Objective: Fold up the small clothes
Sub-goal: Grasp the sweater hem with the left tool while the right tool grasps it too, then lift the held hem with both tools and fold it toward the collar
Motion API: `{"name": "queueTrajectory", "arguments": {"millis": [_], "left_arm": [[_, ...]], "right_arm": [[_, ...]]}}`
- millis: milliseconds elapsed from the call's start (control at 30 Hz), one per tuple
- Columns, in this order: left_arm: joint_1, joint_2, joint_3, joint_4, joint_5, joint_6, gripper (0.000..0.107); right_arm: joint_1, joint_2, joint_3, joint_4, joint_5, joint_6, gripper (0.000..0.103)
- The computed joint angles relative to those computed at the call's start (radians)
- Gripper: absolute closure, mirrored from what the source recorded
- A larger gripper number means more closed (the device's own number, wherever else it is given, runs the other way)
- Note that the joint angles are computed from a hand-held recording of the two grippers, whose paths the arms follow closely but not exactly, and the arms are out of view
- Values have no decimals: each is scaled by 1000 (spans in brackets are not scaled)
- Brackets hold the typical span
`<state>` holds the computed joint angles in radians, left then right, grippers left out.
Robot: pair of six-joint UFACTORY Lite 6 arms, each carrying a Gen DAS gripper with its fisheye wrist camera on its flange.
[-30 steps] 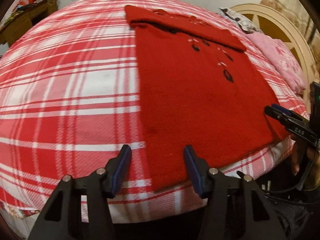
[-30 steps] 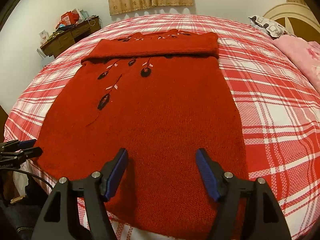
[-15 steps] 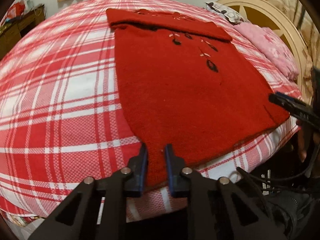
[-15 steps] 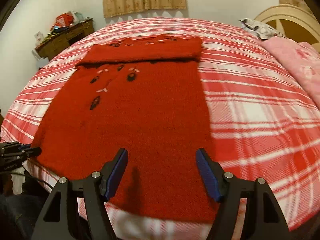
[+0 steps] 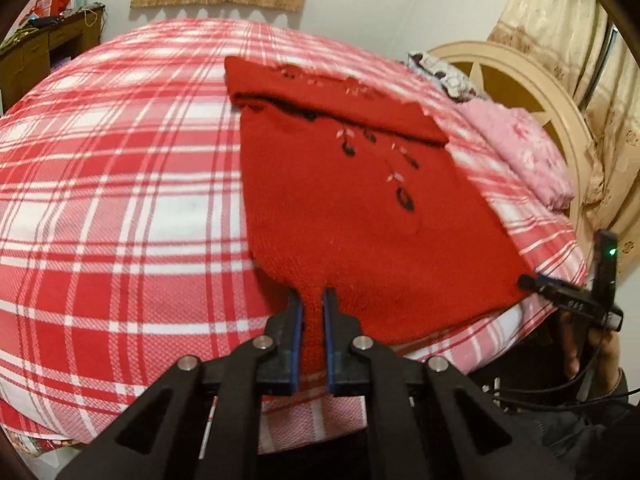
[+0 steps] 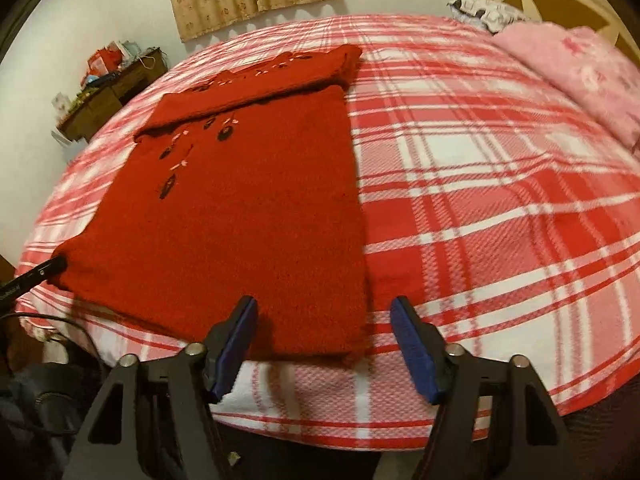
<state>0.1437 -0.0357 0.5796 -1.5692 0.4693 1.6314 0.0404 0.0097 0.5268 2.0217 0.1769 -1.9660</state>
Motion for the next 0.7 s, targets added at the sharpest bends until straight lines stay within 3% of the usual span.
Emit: {"name": "queueTrajectory", "arguments": {"millis": [133, 267, 467, 533, 700], "left_arm": [[1, 33, 15, -27, 10, 27, 98], [35, 75, 43, 9, 40, -20, 98], [18, 19, 39, -42, -13, 41, 98], [-4, 15, 47, -77, -47, 78, 98], [12, 51, 121, -50, -26, 41, 98]], "right_arm": [[2, 16, -5, 48, 28, -51, 94], [-11, -20, -36, 113, 76, -114, 95], [-25, -134, -76, 158, 137, -162, 95], [-11, -137, -72, 200, 125, -198, 95], [-3, -162, -29, 246, 111, -243, 95]]}}
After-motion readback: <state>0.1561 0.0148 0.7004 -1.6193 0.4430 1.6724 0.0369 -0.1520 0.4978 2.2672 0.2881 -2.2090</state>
